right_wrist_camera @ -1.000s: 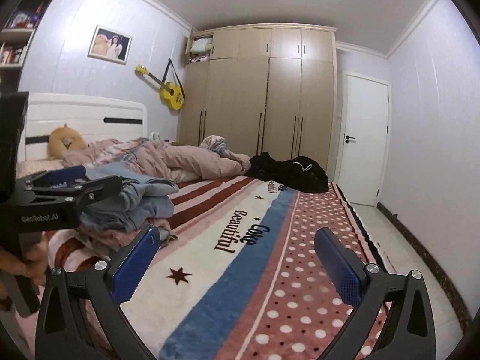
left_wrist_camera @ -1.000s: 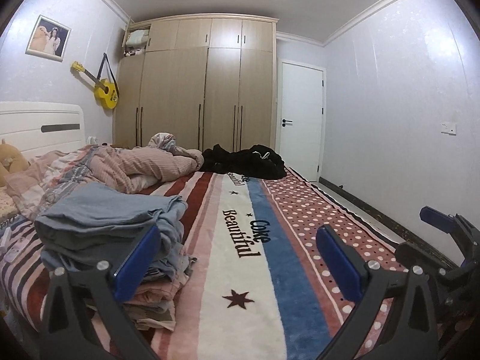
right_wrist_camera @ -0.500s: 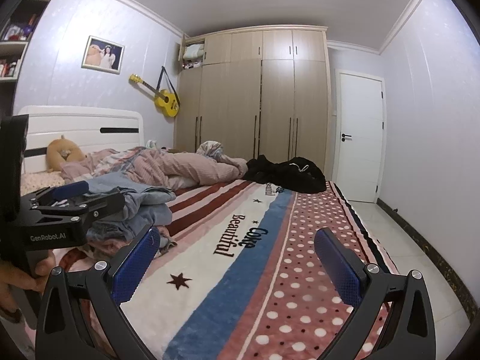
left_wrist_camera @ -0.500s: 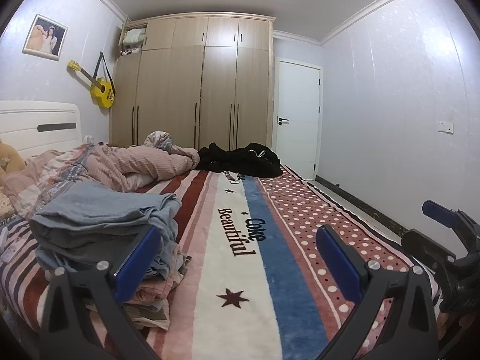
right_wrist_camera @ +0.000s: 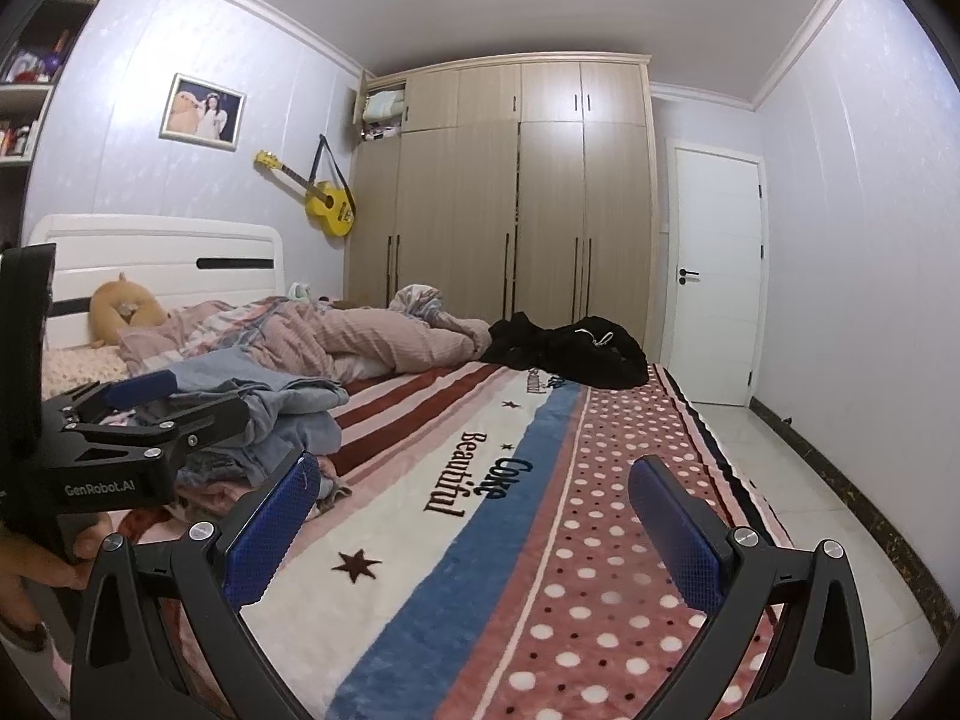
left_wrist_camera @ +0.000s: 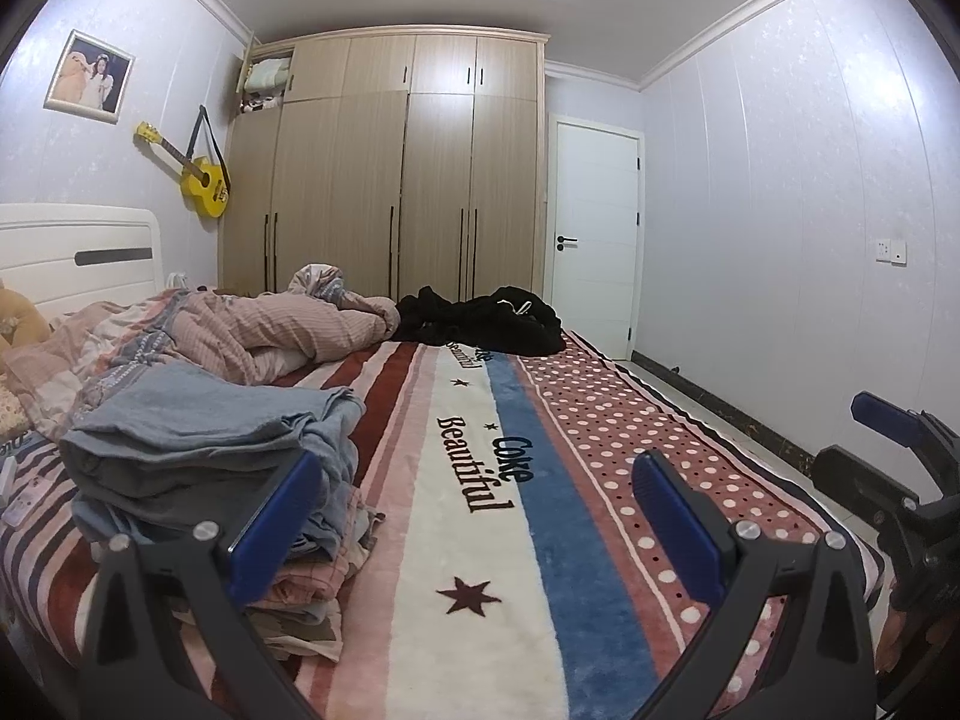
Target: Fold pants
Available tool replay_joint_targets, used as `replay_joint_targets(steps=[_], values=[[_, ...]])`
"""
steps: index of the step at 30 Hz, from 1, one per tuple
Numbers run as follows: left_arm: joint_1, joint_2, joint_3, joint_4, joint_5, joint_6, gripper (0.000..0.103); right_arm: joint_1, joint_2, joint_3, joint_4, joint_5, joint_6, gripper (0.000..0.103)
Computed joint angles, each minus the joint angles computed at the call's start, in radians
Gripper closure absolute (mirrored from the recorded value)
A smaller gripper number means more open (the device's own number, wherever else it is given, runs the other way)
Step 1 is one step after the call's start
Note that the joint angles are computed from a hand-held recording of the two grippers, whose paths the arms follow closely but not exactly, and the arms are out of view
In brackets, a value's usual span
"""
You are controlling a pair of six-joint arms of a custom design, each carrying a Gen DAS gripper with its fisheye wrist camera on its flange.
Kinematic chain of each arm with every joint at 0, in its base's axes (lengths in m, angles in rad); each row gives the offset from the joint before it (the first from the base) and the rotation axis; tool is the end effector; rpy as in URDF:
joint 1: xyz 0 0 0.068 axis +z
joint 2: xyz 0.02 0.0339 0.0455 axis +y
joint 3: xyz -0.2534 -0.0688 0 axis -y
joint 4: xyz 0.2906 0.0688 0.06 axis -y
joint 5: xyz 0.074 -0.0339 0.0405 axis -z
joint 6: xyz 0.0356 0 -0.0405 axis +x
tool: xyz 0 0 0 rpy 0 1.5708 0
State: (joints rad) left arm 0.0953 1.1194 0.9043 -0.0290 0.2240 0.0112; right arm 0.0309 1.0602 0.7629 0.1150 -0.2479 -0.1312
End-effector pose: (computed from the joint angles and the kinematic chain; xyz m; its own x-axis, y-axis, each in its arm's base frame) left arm 0.3110 0.0218 0.3118 -0.2392 -0.0119 -0.9709 0.1245 0.9913 -0.0428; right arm 0.2979 0.0179 0.2871 -0.1442 -0.1313 -0.9808 -0.2925 0.9525 -0.0846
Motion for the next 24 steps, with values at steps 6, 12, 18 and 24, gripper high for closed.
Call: replay_joint_targets(steps=[6, 12, 18, 24], values=[[0.001, 0.000, -0.005, 0.008, 0.003, 0.002, 0.001, 0.009, -0.006, 0.002, -0.008, 0.006, 0.015, 0.000], [0.002, 0.004, -0.005, 0.009, -0.001, 0.000, 0.001, 0.016, -0.007, 0.002, -0.013, 0.013, 0.020, 0.000], [0.007, 0.007, -0.008, 0.018, -0.015, 0.003, 0.001, 0.021, -0.009, -0.002, -0.012, 0.017, 0.024, 0.000], [0.002, 0.013, -0.011, 0.022, -0.040, 0.011, 0.001, 0.025, -0.010, -0.004, -0.012, 0.021, 0.023, 0.000]])
